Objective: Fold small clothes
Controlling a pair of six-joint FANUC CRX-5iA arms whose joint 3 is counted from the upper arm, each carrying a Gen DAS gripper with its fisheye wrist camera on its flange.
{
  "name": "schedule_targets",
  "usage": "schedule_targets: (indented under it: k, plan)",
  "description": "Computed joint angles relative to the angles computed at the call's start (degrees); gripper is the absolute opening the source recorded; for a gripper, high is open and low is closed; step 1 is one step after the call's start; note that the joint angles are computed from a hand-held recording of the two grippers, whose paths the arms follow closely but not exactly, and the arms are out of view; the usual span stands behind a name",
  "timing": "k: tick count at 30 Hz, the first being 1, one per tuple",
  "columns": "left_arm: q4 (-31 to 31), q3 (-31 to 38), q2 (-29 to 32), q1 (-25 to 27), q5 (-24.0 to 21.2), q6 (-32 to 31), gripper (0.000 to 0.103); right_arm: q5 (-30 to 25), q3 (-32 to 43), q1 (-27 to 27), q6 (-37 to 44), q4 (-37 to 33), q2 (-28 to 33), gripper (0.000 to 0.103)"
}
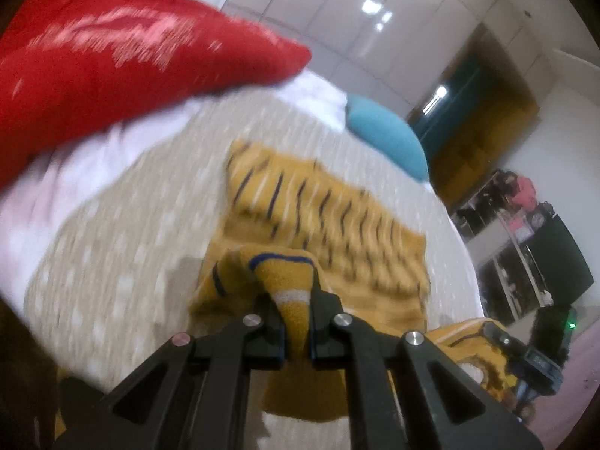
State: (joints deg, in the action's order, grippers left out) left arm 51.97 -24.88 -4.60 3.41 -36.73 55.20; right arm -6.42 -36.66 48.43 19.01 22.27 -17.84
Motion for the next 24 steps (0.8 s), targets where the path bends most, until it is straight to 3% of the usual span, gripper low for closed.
schedule_targets:
  k: [3,11,14,16,17,19,21,24]
  plan:
    - [-4.0,7.3,6.2,-1.7,0.7,3.8,0.008,-2.3,7.1,-2.6,7.7,-5.6,4.6,0.009]
    - [-15.7,25.8,21.8,-2.2,-7.4,16.6,0.008,-15.4,28.2,-10.9,33.2,-31.4,19.1,0.009]
    - [-14.5,33.5,28.4,-1.8,-11.9,19.8,0.01,-20.6,36.8,-16.7,41.9,-44.5,25.1,0.013]
    - [-10.5,37.1,32.4,-1.3,-14.0,19.9,0.014,-23.0,41.5,-20.3,43.2,-51.1,29.4,0.021]
    - [-7.9,38.6,34.2,-0.8,-14.9,20.7,0.019,-25.6,44.9,-23.5,44.3,-57.1,32.5,0.031]
    - [-3.3,37.9,34.4,-0.5,-13.5,20.2,0.033,-24.9,46.2,-26.7,43.2,-64.2,34.9,0.034]
    - [-1.7,35.8,32.7,-0.8,-9.9,18.1,0.057,-23.5,46.2,-28.7,44.9,-70.2,35.5,0.04]
    - [-4.0,34.5,30.6,-0.7,-7.3,16.8,0.065,-22.2,45.8,-29.4,47.0,-72.5,35.3,0.044]
